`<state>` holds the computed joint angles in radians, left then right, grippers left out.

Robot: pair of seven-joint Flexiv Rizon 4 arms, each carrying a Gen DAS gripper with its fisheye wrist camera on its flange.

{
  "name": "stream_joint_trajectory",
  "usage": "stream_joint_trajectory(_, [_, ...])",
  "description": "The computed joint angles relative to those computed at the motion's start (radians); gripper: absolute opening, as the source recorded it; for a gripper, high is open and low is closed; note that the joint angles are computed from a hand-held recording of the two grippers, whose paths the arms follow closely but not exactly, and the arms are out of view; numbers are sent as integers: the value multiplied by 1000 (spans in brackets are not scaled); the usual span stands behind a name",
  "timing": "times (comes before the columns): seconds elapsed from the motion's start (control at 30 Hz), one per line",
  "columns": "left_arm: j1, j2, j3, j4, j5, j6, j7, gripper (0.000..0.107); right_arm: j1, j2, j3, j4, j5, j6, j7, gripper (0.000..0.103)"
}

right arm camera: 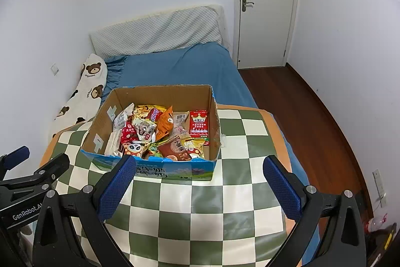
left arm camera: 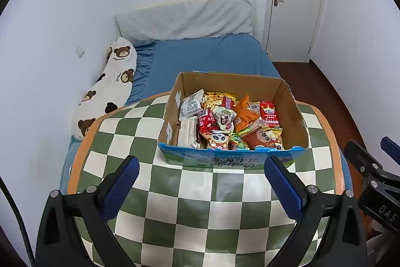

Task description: Organize snacks

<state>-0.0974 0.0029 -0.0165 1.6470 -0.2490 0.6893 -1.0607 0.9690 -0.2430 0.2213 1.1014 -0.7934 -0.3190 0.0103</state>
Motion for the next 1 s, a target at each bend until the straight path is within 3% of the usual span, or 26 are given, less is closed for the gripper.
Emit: stream_joint_trajectory(1.0, [-1, -9, -2, -19, 0, 0, -6, 103, -11, 1, -6, -2, -3, 9, -27, 103])
